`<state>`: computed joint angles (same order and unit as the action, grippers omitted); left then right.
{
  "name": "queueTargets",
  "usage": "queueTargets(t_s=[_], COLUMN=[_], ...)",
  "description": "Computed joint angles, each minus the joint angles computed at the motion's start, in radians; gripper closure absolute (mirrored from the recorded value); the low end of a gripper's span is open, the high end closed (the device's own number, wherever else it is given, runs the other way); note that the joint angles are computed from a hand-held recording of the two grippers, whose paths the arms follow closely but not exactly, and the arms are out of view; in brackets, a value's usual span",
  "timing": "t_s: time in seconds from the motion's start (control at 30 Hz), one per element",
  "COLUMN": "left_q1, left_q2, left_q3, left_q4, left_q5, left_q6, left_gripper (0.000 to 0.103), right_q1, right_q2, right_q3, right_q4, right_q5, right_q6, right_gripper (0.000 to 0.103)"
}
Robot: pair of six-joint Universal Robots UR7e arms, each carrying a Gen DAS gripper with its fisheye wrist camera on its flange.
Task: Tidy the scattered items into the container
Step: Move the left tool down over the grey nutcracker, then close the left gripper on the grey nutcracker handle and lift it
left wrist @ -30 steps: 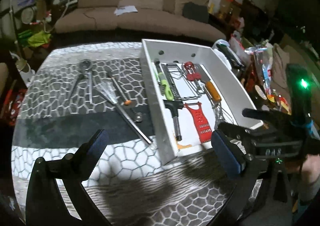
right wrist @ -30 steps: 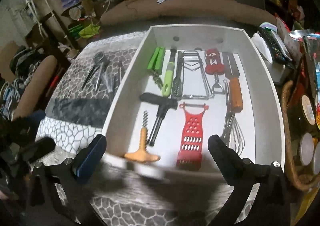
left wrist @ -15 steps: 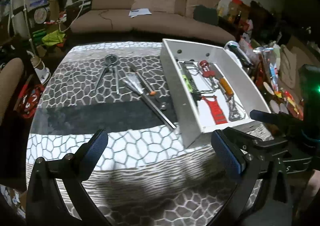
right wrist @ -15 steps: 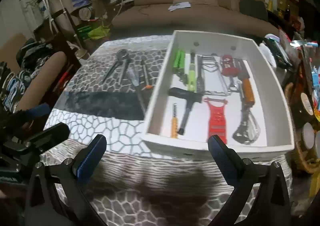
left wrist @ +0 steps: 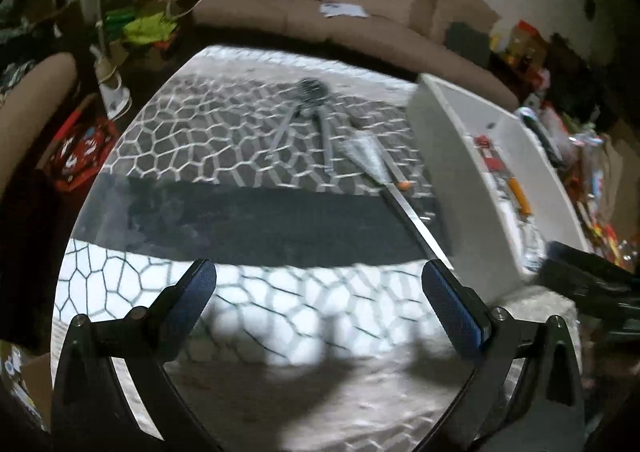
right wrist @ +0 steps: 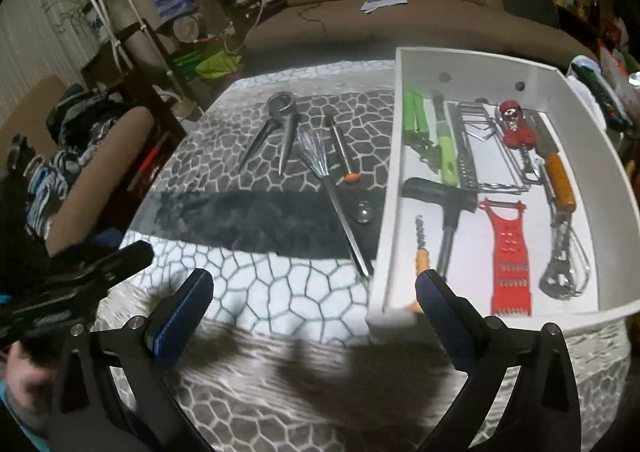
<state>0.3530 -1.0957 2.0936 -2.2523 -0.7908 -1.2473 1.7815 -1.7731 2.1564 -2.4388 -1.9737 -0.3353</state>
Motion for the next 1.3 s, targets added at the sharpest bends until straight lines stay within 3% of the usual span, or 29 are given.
queueTargets(t_s=[0.27,0.4,0.5,0.63,0.87,0.97,1.0,1.03,1.07,1.3], left_q1=[0.169,0.237,0.286,0.339,0.397,0.404,0.404,0.404,0.401,0.401], left_q2=[0.086,0.188,0.289,0.374,0.454,0.477,0.484,0.486,0.487,0.405], left_q3=[-0.047,-0.148,-0.262,-0.37,-0.453,-0.478,-0.48,-0.473,-0.471,-0.4], left_q4=[-0.168,-0.215,-0.175,-0.114,-0.128,-0.154,-0.176,-0.23,-0.243,-0.327], left_q5=[0.045,0.083,0.12,0.176,0.178,0.188,0.192,0.177,0.184,0.09], left_q6=[0.164,0.319,0.412,0.449,0.497,0.53,0.549,0.579,0.584,0.581], left_gripper=[0.0,0.0,0.0,0.0,0.0,0.0,0.009,0.027,0.032,0.036], right_q1=[-0.023,-0.042,-0.055,-0.078,-0.125,-0.127,-0.133,-0.143,-0.148,-0.161], right_q2=[0.013,0.024,0.008,-0.022,-0.048,-0.05,-0.05,-0.055,-0.06,-0.069], right_q3=[0.048,0.053,0.068,0.082,0.082,0.083,0.081,0.08,0.081,0.073], right_q4=[-0.107,-0.12,-0.139,-0.128,-0.068,-0.059,-0.049,-0.04,-0.038,-0.022], right_q5=[0.034,0.061,0.098,0.14,0.211,0.189,0.194,0.207,0.217,0.226], right_q6=[-0.137,-0.169,-0.2,-0.222,-0.245,-0.261,-0.259,-0.26,-0.265,-0.257], right_gripper=[0.0,0.0,0.0,0.0,0.0,0.0,0.0,0.0,0.0,0.0])
